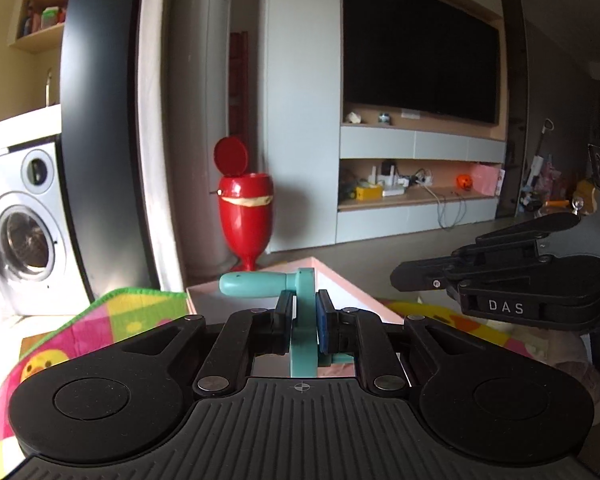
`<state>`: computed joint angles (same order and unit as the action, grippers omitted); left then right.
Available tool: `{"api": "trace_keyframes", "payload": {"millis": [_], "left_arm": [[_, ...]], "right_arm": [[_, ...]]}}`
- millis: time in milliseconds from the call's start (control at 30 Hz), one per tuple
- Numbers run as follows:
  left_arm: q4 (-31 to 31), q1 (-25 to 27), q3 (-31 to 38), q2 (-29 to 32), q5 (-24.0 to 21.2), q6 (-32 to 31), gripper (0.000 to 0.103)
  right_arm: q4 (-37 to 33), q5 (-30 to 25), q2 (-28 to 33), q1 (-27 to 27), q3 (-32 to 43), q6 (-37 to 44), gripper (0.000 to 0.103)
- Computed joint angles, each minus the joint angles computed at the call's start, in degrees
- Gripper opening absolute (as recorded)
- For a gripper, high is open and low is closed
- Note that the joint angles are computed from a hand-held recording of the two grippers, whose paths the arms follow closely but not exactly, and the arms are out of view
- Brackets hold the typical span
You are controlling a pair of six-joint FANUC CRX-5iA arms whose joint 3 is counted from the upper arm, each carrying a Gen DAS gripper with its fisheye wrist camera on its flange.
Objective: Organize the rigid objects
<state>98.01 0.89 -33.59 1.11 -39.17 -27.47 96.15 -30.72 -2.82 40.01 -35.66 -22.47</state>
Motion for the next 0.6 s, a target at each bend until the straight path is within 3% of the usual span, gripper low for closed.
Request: {"api": "trace_keyframes", "payload": {"millis": [100, 167, 200, 267, 367, 533, 600], "left_arm": [[-6.2, -1.0, 9.2, 6.6, 3.0, 14.4, 0.018], [-7.7, -1.3, 11.2, 8.6, 5.1, 16.8, 0.019], [-8.1, -1.0, 11.3, 9.1, 5.8, 17.3, 0.019], [-9.6, 0.6, 10.3, 9.5, 4.5, 18.8, 0.019], [-10.5, 3.5, 6.2, 8.4, 2.8, 19.3, 0.019], [-8.3, 7.1, -2.2, 5.1, 0.6, 16.3, 0.019], [-9.1, 8.0, -3.9, 4.6, -0.3, 16.7, 0.019]], "right_arm": [[-2.5, -1.7, 2.9, -1.8, 4.5, 1.5, 0.018], [-0.3, 0.1, 2.0, -3.5, 3.5, -1.7, 0.037], [1.5, 0.1, 1.4, -3.9, 2.2, -3.3, 0.042], [2.9, -1.8, 0.2, -3.4, -0.6, -3.2, 0.059], [-1.1, -6.0, -0.9, -0.8, -4.6, 1.1, 0.064], [-15.7, -5.7, -0.5, 2.7, -7.9, 7.8, 0.066], [-17.3, -6.9, 1.3, 2.8, -8.1, 8.0, 0.066]]}}
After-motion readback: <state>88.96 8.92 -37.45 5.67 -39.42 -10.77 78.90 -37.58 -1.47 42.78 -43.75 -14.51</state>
